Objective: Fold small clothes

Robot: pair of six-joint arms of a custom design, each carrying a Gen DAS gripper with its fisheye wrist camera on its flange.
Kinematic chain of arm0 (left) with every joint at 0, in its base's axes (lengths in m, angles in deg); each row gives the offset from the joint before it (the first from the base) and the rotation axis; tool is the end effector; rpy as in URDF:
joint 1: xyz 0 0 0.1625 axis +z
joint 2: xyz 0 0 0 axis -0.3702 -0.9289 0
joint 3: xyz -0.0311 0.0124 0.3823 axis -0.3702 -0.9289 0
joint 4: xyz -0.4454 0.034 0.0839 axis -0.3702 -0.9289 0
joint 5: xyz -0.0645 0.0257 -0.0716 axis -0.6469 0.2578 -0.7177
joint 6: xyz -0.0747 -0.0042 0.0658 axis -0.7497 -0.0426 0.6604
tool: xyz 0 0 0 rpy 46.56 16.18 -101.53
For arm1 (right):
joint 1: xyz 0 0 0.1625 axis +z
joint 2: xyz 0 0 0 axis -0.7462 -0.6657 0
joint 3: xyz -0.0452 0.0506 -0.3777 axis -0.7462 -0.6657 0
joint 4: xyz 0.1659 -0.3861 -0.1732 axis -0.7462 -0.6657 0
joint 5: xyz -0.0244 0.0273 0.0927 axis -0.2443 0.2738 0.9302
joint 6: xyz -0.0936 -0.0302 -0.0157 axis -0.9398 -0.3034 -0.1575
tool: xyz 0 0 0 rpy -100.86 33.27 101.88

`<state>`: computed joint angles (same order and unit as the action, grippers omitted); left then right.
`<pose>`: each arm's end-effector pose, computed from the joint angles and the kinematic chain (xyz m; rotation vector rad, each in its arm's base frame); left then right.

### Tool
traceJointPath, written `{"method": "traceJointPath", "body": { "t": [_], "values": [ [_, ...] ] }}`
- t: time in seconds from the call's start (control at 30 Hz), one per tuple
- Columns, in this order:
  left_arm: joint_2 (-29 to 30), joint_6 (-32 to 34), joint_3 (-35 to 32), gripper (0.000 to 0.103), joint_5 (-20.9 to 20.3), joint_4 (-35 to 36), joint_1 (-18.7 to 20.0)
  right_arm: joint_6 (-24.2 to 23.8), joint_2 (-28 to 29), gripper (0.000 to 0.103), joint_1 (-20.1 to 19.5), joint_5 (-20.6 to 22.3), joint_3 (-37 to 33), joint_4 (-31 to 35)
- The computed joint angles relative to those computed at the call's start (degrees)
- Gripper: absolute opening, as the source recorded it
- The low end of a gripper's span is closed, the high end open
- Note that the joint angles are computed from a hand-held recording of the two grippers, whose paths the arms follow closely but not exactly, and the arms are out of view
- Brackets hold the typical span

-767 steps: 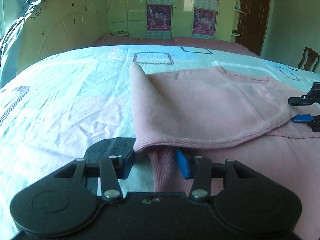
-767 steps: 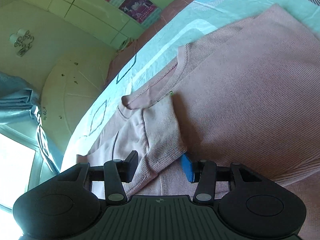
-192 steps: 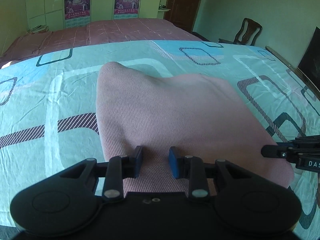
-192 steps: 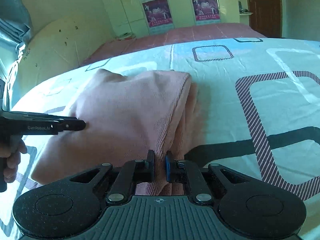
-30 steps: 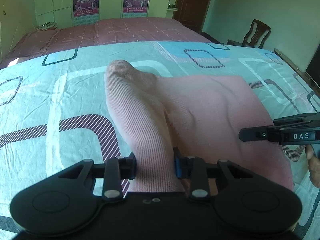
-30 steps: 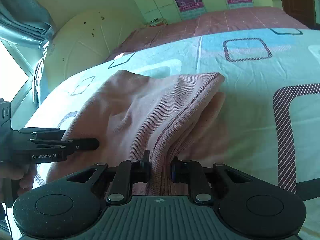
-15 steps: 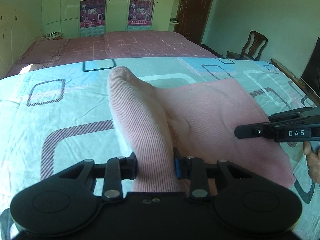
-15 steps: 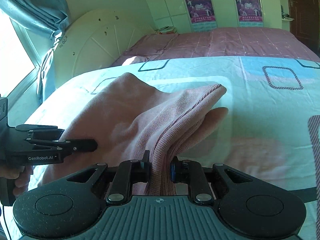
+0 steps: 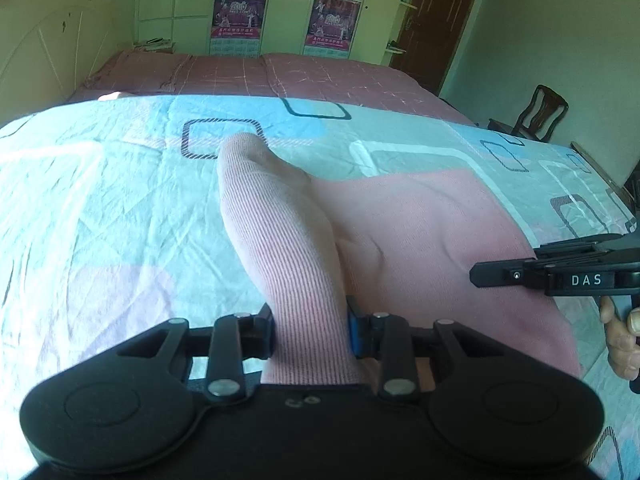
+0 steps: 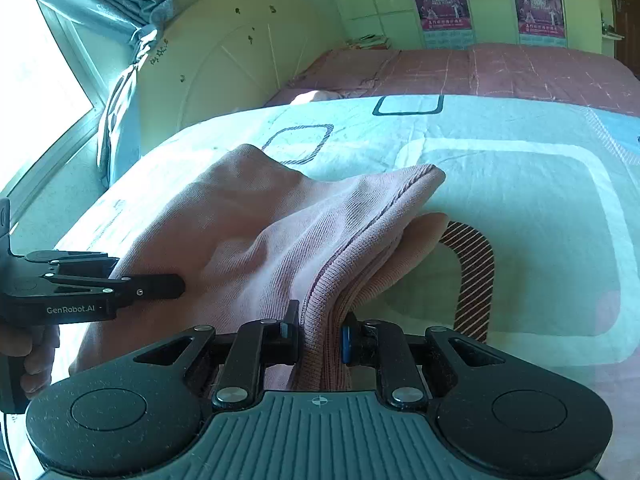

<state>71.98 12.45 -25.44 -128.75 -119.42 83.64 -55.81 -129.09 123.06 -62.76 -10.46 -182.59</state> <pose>-0.2374 -0.8425 -0.0322 0.6176 2.4972 -0.7399 -0.0788 -0.8102 0.2916 0.6601 -2.7527 0.7028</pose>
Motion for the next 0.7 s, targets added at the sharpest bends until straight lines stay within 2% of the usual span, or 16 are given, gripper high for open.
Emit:
{"method": "traceJointPath", "body": {
  "t": [0.07,0.13,0.27,0.33,0.43,0.47,0.53,0.57,0.6,0.63,0.67,0.7],
  "values": [
    [0.0,-1.0,-0.1,0.032,-1.9,0.2,1.1,0.9,1.1,0.018,0.0,-1.6,-0.7,-0.4],
    [-0.1,-1.7,0.4,0.039,-3.5,-0.4,1.9,2.6,2.0,0.018,-0.4,-2.5,-1.6,0.5],
    [-0.6,-4.7,1.2,0.05,-6.4,-1.3,3.3,5.8,2.1,0.018,-1.9,-1.0,-1.5,0.7],
    [-1.0,-5.9,2.0,0.064,-7.1,-2.2,3.9,6.7,2.3,0.018,-2.1,-0.7,-1.9,0.9],
    [-1.6,-6.3,2.7,0.067,-9.1,-2.5,4.6,6.7,2.5,0.018,-1.9,-1.1,-2.6,1.9],
    [-2.0,-6.4,3.0,0.068,-9.1,-2.4,4.6,6.7,2.6,0.02,-1.7,-1.5,-3.1,2.8],
    [-3.1,-6.3,4.7,0.075,-6.7,-4.1,3.9,5.2,2.3,0.039,-0.6,-5.5,-2.7,1.2],
    [-3.8,-5.8,5.9,0.074,-5.4,-6.0,3.5,3.0,1.7,0.055,0.1,-8.4,-1.2,-2.9],
    [-4.6,-4.9,7.2,0.069,-3.6,-8.7,2.9,-0.3,0.8,0.057,0.5,-9.2,1.2,-8.2],
    [-5.1,-3.7,7.9,0.058,-3.0,-10.6,2.5,-2.3,0.0,0.057,0.6,-8.5,2.7,-11.7],
    [-5.3,-2.2,7.9,0.053,-2.9,-11.6,2.2,-3.5,-0.4,0.057,0.6,-7.6,3.4,-14.3],
    [-4.9,-0.3,6.8,0.049,-2.7,-11.8,1.9,-4.4,-0.5,0.05,0.7,-6.7,3.7,-15.9]
  ]
}}
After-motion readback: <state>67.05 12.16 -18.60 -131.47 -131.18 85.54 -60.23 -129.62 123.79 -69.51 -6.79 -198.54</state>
